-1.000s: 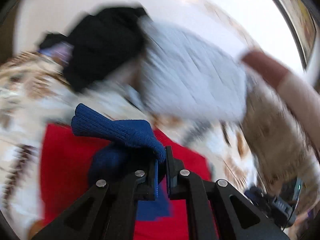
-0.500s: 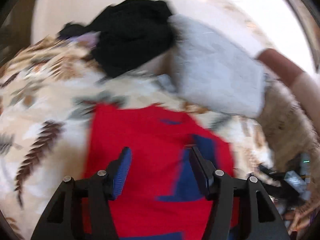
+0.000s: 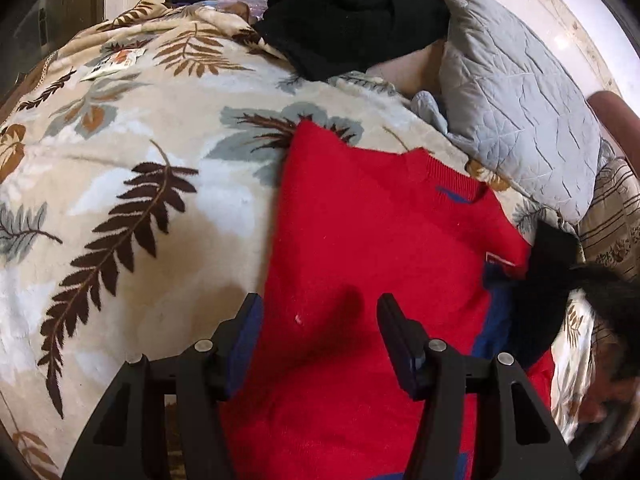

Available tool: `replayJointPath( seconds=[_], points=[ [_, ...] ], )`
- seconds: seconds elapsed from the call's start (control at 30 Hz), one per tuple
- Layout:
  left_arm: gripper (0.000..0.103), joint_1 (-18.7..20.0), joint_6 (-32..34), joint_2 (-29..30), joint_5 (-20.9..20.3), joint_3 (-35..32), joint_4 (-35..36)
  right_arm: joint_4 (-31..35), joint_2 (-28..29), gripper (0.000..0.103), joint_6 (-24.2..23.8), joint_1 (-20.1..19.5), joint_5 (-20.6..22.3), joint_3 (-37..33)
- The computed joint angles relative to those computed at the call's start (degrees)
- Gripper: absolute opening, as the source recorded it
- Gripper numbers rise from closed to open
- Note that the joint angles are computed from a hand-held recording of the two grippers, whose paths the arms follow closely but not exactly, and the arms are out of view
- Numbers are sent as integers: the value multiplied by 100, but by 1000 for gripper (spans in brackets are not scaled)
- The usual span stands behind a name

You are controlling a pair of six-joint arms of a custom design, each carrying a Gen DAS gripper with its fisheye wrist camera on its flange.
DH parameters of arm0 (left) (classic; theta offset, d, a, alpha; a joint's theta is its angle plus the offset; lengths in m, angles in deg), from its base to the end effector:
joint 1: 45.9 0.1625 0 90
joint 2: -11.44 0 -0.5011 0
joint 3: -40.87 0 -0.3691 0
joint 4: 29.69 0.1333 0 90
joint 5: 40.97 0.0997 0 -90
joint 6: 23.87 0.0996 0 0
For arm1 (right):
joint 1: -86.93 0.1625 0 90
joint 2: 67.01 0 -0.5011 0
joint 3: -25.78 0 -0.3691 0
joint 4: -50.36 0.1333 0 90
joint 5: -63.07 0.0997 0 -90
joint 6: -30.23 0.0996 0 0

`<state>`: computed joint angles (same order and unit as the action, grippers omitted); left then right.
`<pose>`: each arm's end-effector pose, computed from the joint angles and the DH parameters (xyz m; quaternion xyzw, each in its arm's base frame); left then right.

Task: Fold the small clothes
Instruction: 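Fold the held sleeve across the sweater body and release it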

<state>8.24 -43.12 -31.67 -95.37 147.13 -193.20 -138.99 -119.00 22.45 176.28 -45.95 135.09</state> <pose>-0.2229 -0.6349 0.1139 0.1097 0.9423 -0.2170 0.2301 0.0935 -0.6461 0.2435 -0.0019 -0.9226 0.3414 0.1798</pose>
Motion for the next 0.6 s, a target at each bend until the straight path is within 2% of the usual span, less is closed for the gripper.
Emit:
replayJointPath(
  seconds=[0.07,0.13,0.17,0.2,0.23,0.33,0.4,0.43,0.5,0.57,0.6],
  points=[
    [59,-1,-95,-15,138,63,53,-883,-306,8,-106,-26,342,498],
    [59,24,-230,-7,168,40,306,-1468,-543,7,-67,-108,362,898],
    [59,22,-306,3,201,46,417,-1994,-665,7,-173,-248,356,1226],
    [59,16,-332,12,229,52,475,-2280,-761,8,-212,-453,525,1472],
    [59,-10,-351,18,305,78,566,-2356,-874,9,-93,-683,672,1679],
    [59,-80,-329,-22,434,195,569,-2041,-1227,12,709,-1243,646,2046],
    [59,-150,-218,-43,558,304,283,-2445,-1490,12,1054,-1688,1040,2459],
    [59,-185,-120,-46,586,344,92,-2509,-1576,12,1096,-1771,1180,2518],
    [59,-263,203,-26,503,412,-459,-2409,-1719,13,1068,-1813,1659,2503],
    [60,-309,414,28,391,412,-708,-2337,-1654,13,798,-1578,1708,2389],
    [60,-320,476,68,372,387,-707,-2086,-1576,13,562,-1386,1675,2245]
  ],
)
